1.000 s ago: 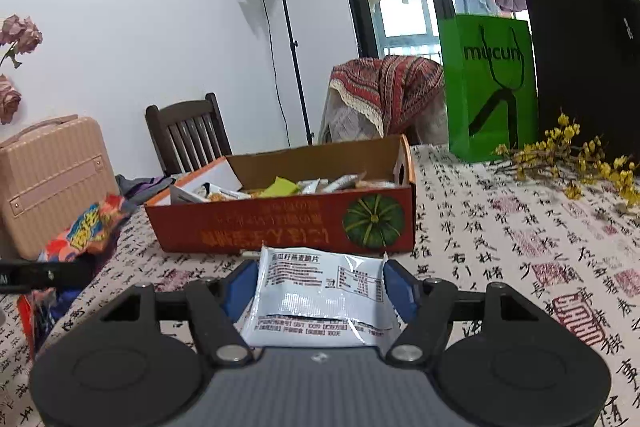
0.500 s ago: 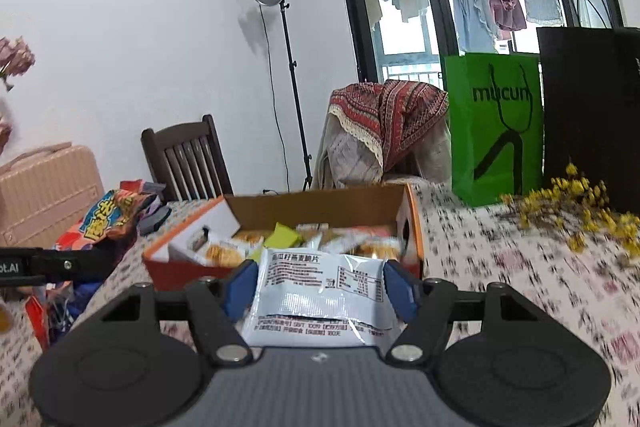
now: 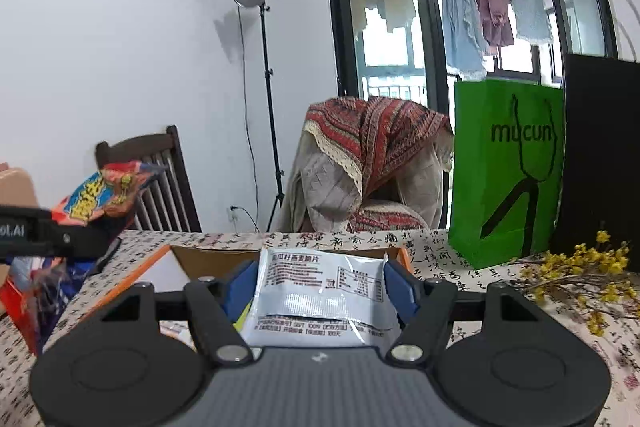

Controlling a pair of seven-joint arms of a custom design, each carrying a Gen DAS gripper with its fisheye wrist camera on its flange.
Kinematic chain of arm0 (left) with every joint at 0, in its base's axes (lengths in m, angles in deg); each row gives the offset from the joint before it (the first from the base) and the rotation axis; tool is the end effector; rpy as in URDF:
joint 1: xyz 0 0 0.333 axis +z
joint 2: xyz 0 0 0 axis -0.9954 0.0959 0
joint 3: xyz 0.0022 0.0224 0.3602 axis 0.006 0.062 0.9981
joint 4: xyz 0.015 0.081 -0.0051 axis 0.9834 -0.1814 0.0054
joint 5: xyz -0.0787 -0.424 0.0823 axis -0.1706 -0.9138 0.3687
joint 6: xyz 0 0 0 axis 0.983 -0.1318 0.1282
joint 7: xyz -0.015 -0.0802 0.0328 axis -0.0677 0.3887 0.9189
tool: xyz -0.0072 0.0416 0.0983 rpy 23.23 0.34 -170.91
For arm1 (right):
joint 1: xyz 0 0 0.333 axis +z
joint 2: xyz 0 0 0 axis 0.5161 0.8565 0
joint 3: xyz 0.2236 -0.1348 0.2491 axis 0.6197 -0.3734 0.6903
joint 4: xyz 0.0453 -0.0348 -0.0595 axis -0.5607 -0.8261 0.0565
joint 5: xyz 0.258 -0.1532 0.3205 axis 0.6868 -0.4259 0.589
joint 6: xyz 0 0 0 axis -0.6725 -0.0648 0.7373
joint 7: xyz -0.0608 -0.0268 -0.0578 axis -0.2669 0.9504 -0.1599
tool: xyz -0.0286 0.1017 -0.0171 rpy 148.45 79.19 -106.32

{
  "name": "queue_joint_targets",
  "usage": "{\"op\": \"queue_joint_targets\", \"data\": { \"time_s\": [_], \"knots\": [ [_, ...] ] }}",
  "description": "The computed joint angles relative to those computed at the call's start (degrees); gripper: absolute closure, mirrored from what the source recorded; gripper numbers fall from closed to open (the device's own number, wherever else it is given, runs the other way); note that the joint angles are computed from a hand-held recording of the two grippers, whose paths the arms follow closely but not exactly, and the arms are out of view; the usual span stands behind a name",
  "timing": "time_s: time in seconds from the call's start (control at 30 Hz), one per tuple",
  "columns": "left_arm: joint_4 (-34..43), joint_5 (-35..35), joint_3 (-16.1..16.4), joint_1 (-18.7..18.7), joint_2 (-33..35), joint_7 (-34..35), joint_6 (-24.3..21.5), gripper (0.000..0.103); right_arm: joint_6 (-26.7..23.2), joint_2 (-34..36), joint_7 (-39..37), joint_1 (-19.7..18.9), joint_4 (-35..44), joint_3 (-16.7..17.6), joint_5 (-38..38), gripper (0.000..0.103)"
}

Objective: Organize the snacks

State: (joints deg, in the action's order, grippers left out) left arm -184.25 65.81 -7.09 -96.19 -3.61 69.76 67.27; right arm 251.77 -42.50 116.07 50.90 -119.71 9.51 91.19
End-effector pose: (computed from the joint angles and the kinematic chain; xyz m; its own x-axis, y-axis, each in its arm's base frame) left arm 0.5705 -0.2919 0.5667 0.0839 -0.9882 0.1280 -0.4449 -0.1521 -0.8826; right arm 0.5728 0.1966 0.5080 0.1764 -0.9780 -0.1115 -0.3388 0.0460 -0.9397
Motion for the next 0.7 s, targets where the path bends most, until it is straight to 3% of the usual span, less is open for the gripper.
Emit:
{"op": "queue_joint_targets", "data": {
  "time_s": [0.13, 0.2, 0.27, 0.37, 0.43, 0.7],
  "knots": [
    [4.36, -0.56, 0.46, -0.92, 4.51, 0.89, -3.81, 0.035, -3.29, 4.13, -5.20, 2.15, 5.26, -1.56, 5.73, 0.033],
    [5.14, -1.10, 1.08, -1.53, 5.81, 1.10, -4.83, 0.033, -5.00, 5.65, -8.22, 3.97, 7.13, -2.94, 9.03, 0.026],
    [5.12, -1.17, 1.77, -1.94, 6.45, 1.08, -5.03, 0.023, -5.63, 6.51, -6.46, 2.77, 7.35, -1.96, 6.84, 0.023],
    [4.17, 4.14, 2.67, -2.64, 6.10, -4.28, -5.44, 0.000, -6.51, 6.77, -2.24, 0.40, 6.64, -0.22, 2.36, 0.003],
    [3.67, 6.49, 2.87, -2.40, 5.74, -6.90, -4.56, 0.000, -6.18, 6.61, 1.98, -2.14, 5.60, 1.67, -2.04, 0.000],
    [1.51, 7.97, 2.30, -1.45, 3.59, -8.44, -2.15, 0.000, -5.01, 4.63, 7.63, -1.80, 2.98, 0.45, -4.60, 0.000]
  ]
}}
